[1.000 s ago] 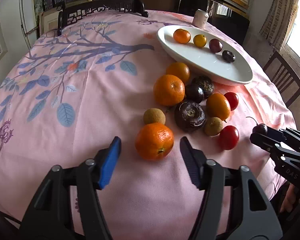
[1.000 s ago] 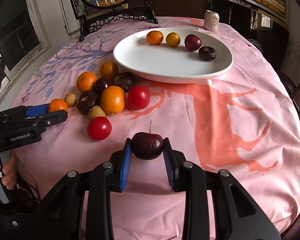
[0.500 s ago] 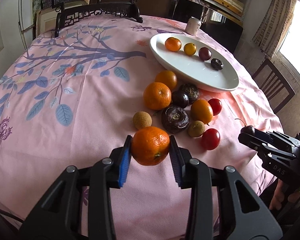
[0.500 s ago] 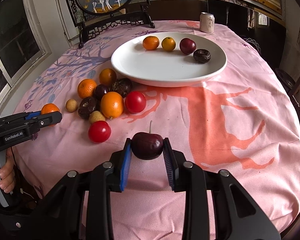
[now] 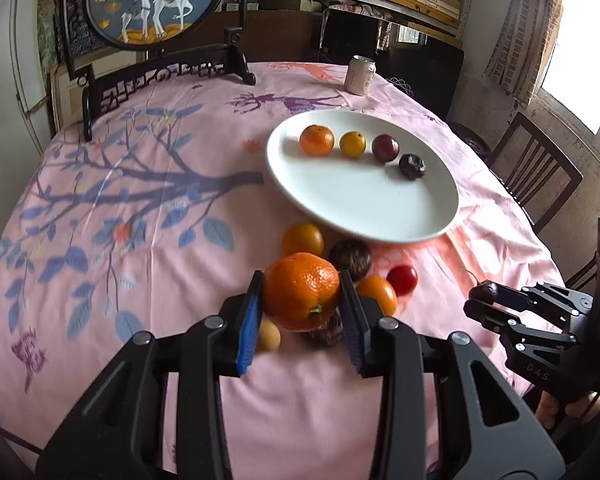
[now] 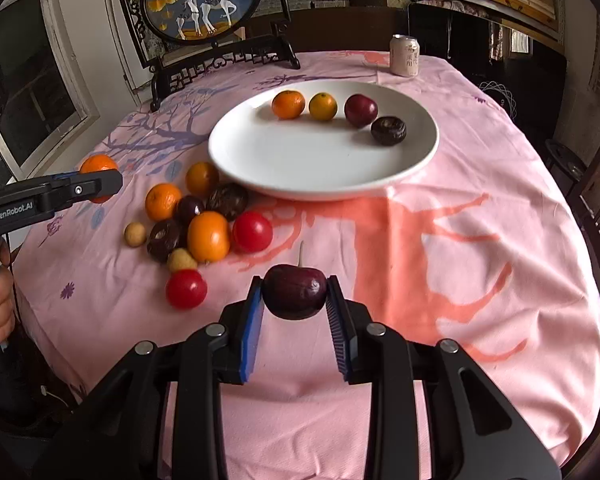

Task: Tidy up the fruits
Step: 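Place the cherry on the plate with the right tool while the left places the mandarin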

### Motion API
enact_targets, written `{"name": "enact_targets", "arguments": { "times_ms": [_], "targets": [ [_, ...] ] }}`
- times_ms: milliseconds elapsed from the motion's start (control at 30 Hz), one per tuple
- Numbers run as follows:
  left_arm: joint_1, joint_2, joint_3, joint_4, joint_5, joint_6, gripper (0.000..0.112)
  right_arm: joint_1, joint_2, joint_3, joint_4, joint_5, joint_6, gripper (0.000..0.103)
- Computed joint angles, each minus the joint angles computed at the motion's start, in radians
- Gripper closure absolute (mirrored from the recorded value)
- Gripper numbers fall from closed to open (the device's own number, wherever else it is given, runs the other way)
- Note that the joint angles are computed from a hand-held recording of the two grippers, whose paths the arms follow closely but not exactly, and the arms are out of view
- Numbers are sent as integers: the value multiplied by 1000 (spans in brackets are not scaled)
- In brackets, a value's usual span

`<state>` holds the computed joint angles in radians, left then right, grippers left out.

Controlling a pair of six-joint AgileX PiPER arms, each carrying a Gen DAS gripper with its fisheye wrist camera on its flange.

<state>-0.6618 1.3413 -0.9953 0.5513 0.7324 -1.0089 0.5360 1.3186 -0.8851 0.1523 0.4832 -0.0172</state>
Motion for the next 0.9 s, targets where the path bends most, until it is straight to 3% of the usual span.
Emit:
{"name": "enact_targets", "arguments": {
  "times_ms": [100,200,300,367,433,633,700,733,833,900],
  "targets": [
    [127,152,-216,-149,17,231,76,-54,89,-163,75,43,-120,72],
    [216,376,-494,-254,91,376,75,-83,282,-412,89,115,-154,72],
    [273,606,-773,-320,215,420,75,-70,509,-675,-29,193,-68,72],
    [303,691,-877,-383,250,454,75,-66,623,-802,-97,243,-15,72],
    [318,734,-928,-418,259,478,75,-89,678,-857,-47,271,-47,72],
    [328,786,-991,-449,263,510,73,-83,728,-911,-65,254,-69,70],
    [322,765,-970,-427,247,492,55,-81,729,-914,-65,255,-73,56],
    [321,736,-940,-419,231,484,52,-73,714,-899,-107,249,-33,49],
    [316,568,-754,-403,131,470,51,-60,600,-787,-229,212,74,49],
    [292,403,-567,-325,47,394,34,-67,478,-659,-254,173,115,45]
  ]
}}
